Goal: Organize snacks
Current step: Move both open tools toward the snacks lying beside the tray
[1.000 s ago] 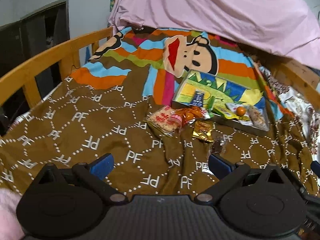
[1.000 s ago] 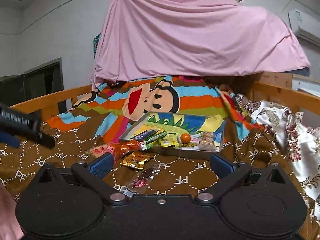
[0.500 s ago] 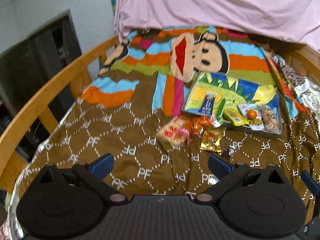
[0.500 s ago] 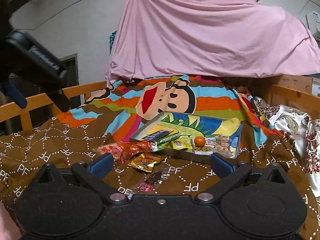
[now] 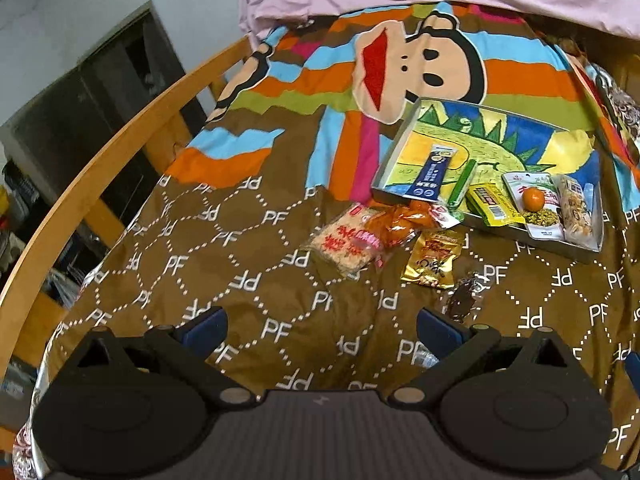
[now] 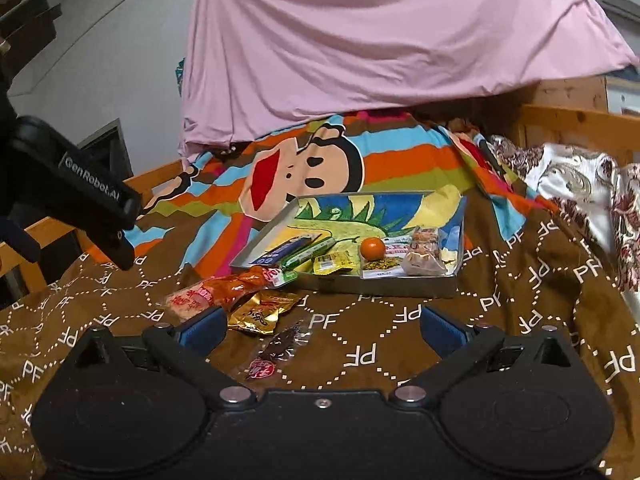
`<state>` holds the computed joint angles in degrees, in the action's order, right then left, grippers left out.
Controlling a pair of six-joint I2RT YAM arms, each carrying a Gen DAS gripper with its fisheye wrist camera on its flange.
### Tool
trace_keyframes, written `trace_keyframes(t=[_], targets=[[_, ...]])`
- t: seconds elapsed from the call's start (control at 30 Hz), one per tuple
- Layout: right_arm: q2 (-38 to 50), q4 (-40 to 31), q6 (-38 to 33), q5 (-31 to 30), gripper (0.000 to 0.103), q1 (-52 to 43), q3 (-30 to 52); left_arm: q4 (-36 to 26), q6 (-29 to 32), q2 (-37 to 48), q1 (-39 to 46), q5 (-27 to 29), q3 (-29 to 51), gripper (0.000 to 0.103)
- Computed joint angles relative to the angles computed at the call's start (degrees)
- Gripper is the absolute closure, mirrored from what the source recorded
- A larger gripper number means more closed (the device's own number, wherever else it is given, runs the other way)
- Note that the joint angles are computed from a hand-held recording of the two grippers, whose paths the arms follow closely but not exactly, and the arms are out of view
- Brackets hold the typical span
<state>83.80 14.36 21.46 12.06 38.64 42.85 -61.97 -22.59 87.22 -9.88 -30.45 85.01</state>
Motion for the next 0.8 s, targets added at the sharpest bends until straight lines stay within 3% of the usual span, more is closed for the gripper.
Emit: trace_keyframes(t=[0.23,0.43,0.63,0.8], targets=[[5.66,1.16,-1.88,-2.52,0.001,-1.26,3.66,2.13,0.67,4.35,2.17,0.20,1.92,0.000],[14.17,0.12,-3.77,-3.93,0.001,-0.82,11.18,7.38,6.44,6.12,4.94,1.18,1.00,0.000],[20.04,-0.47,-6.39,-4.12,0.001,1.11,15.54,12.27,9.73,4.08,9.45,6.70,-4.02,0.000],[23.15,2.98,-10.72,-2.45,0.001,2.73,16.71,19.87,16.30,1.45,13.57,10.69,-9.12,0.000]])
